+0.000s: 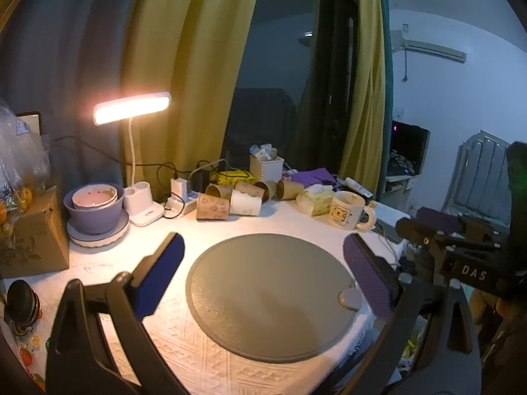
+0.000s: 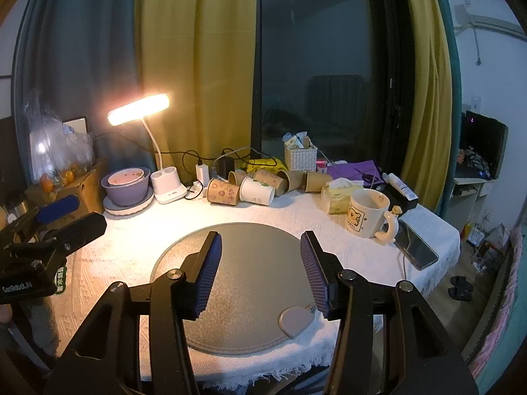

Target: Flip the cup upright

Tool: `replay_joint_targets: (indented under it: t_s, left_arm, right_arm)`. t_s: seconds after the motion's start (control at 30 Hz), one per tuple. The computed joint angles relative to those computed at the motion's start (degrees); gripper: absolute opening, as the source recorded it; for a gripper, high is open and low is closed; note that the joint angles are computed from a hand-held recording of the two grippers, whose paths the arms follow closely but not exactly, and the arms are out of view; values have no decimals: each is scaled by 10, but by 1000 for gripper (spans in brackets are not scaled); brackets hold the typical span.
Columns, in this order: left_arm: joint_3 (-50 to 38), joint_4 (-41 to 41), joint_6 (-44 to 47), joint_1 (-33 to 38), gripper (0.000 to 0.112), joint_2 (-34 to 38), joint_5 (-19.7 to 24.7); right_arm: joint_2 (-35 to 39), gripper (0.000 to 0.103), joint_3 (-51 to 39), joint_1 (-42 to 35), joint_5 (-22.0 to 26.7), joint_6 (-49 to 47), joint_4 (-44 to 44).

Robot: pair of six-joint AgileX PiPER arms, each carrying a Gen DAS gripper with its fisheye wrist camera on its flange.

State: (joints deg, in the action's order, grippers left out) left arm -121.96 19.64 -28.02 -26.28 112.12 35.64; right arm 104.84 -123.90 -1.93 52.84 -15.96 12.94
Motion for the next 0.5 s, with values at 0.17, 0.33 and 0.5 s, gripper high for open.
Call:
replay_joint_targets:
  t_s: [0.17,0.33,0.5]
  left_arm:
    - [7,-5,4,1,98,-4,-8]
    - [8,-7,5,2,98,-6,-8]
    - [13,-7,3,3,98,-8,-11]
  right_arm:
    - [16,64,-43,3,26,9,-9]
    - [17,64,-46,5,27,11,-10]
    - [10,64,-29,4,17,7,-7]
